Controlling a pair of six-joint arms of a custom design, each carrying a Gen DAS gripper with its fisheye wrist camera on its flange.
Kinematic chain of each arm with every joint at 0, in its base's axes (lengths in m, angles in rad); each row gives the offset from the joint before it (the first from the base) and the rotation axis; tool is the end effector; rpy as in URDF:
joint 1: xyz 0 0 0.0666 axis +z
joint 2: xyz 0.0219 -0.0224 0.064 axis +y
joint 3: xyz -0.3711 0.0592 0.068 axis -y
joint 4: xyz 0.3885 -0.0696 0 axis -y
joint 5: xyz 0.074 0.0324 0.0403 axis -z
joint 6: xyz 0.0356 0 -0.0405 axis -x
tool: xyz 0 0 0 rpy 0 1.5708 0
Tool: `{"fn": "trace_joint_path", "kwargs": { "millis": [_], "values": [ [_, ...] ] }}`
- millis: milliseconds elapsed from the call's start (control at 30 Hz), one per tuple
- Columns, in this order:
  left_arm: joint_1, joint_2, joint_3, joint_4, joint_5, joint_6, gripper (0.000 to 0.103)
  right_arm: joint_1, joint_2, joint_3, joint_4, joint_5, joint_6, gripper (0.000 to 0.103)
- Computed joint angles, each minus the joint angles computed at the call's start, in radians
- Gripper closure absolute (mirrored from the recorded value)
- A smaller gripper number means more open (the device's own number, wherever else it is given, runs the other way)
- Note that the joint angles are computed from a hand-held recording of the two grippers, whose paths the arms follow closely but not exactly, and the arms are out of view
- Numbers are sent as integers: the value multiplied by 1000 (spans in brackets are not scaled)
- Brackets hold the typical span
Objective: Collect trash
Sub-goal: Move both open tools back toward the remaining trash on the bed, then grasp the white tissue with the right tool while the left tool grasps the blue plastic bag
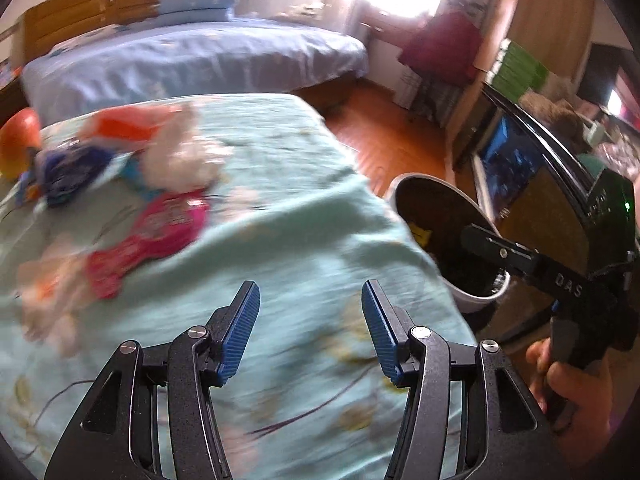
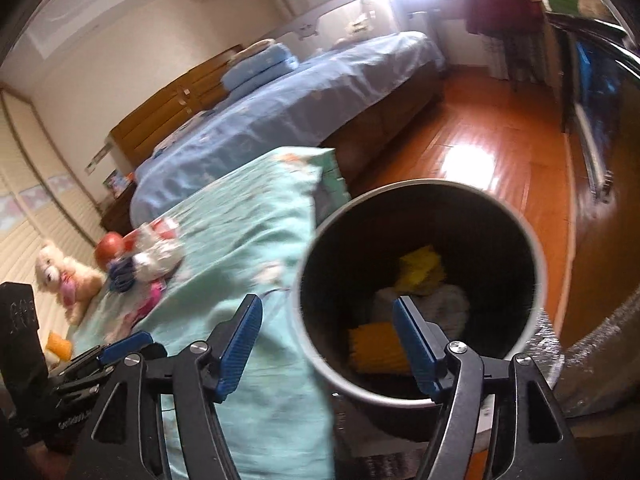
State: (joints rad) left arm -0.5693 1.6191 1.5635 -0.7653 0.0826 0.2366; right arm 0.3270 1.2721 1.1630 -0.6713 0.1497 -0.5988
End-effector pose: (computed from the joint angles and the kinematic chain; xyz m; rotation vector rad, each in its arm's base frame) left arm 0.4784 -0.3101 0.3961 0.4435 2.4015 -0.4697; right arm 0.4198 0.1364 0.3860 0.3923 2.3247 0.2808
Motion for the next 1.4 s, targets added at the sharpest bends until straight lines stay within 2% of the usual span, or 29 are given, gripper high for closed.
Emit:
{"fn": "trace_joint_path", "kwargs": {
  "millis": [200,733,1067,1400],
  "values": [
    [58,-61,-77,30,-24,21,49,65,64,53,12,-27,8,23],
    [176,-113,-164,50,-22,58,47,160,228,226,-10,-80,55,17],
    [226,-84,-132,38,-24,49,46,178,318,323,-29,-120,66,13],
    [257,4,-19,8,-51,22,42,170,416,433,-45,-156,70,13]
  ]
}}
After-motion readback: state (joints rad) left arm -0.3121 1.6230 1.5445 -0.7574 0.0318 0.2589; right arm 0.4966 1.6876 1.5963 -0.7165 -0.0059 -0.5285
